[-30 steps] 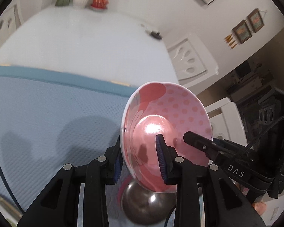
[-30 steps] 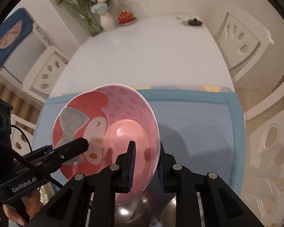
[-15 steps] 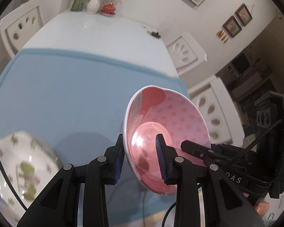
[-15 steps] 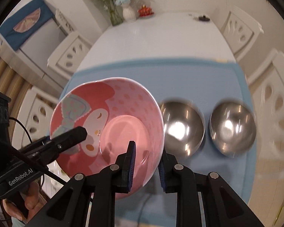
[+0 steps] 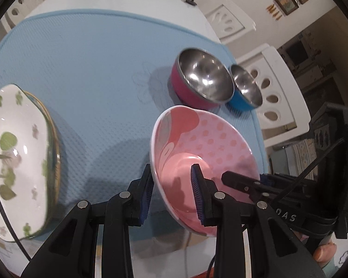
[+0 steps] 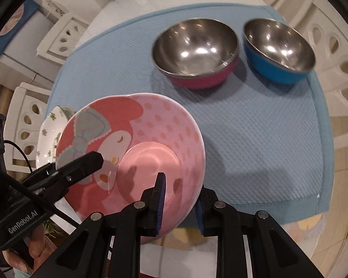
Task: Organize plates and bowls
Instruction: 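Carry the pink bowl beside the plate stack and open both tools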
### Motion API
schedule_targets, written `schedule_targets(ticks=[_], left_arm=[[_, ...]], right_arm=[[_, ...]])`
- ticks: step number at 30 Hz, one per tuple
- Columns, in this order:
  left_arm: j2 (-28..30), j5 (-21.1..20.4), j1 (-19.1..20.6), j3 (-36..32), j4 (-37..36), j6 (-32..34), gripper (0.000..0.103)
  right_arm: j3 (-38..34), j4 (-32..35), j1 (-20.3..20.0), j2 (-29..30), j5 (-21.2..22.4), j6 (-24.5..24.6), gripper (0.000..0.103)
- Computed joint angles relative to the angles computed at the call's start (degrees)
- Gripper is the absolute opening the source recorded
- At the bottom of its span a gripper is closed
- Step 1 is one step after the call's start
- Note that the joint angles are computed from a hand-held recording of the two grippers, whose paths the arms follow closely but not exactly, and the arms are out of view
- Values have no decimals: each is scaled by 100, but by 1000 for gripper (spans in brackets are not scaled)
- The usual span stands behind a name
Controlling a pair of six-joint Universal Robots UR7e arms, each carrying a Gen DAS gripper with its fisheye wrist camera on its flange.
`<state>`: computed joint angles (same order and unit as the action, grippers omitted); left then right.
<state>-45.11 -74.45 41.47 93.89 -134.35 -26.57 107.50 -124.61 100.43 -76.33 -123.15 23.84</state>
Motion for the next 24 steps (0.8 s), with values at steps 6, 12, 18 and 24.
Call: schedule_targets(ticks=[6,12,18,24], left_arm=[[101,-132,83,11,-47,76,28],[111,-182,147,53,-82,93,28],[46,-306,208,92,-154,101,28],[-43,-251,241,23,-32,130,28]], right_arm=[[269,-388,-145,-118,43,-105,23],[505,-792,-379,-270,411,-36,23],[561,-844,-458,-405,603,-59,23],[497,-730,-512,-470,700,-109,23]])
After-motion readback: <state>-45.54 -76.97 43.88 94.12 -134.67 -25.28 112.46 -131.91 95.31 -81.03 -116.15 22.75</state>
